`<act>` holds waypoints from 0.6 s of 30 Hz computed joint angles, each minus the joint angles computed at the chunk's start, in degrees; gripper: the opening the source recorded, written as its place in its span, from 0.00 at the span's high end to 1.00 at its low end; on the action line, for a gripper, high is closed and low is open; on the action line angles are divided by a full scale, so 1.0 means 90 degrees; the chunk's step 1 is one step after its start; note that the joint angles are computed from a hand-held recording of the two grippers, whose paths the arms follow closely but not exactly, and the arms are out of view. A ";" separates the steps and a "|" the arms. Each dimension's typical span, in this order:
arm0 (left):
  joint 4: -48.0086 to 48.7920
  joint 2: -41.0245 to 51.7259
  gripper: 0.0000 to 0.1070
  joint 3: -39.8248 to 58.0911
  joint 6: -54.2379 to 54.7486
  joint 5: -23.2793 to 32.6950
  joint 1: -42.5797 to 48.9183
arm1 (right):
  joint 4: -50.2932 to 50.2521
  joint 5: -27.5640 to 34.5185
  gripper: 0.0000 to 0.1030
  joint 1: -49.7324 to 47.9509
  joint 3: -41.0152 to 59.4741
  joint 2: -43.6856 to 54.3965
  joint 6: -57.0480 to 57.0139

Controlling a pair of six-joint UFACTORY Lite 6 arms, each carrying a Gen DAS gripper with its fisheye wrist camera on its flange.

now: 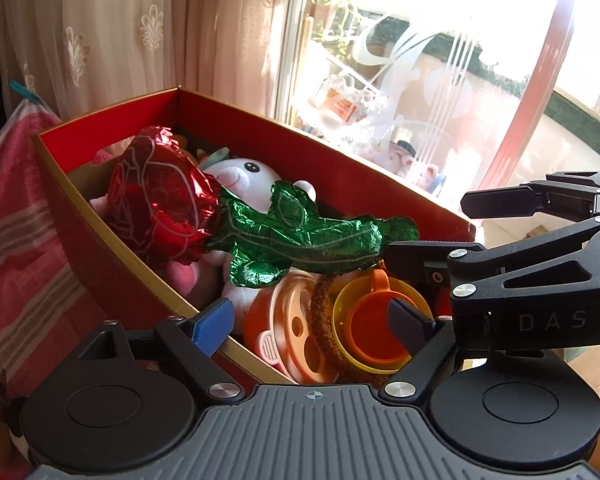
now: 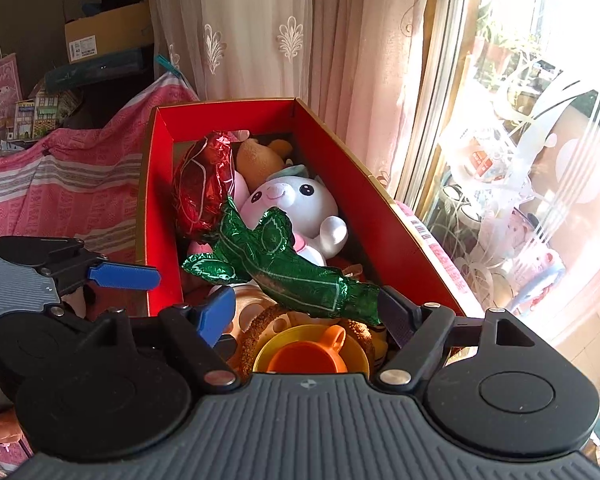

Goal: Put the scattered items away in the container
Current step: 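Move both grippers back toward the black and white panda plush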

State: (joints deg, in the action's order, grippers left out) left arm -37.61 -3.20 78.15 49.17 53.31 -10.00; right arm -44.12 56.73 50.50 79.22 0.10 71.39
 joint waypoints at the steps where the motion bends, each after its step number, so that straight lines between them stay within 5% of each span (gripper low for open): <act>1: -0.0016 0.0000 0.14 0.0039 0.0026 0.0057 0.0087 | -0.0035 0.0025 0.21 0.0043 0.0096 0.0074 0.0040; 10: -0.0418 -0.0135 0.14 0.0370 0.0600 0.0841 0.1381 | -0.0274 -0.0114 0.14 0.0436 0.0929 0.0664 0.0365; 18: -0.0679 0.0055 0.11 0.0715 0.1768 0.1550 0.3508 | -0.0133 -0.0556 0.14 0.0917 0.2667 0.2113 0.0194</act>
State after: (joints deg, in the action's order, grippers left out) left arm -43.72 -2.70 84.58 65.08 67.26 21.57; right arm -45.32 51.73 58.75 103.22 19.12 73.14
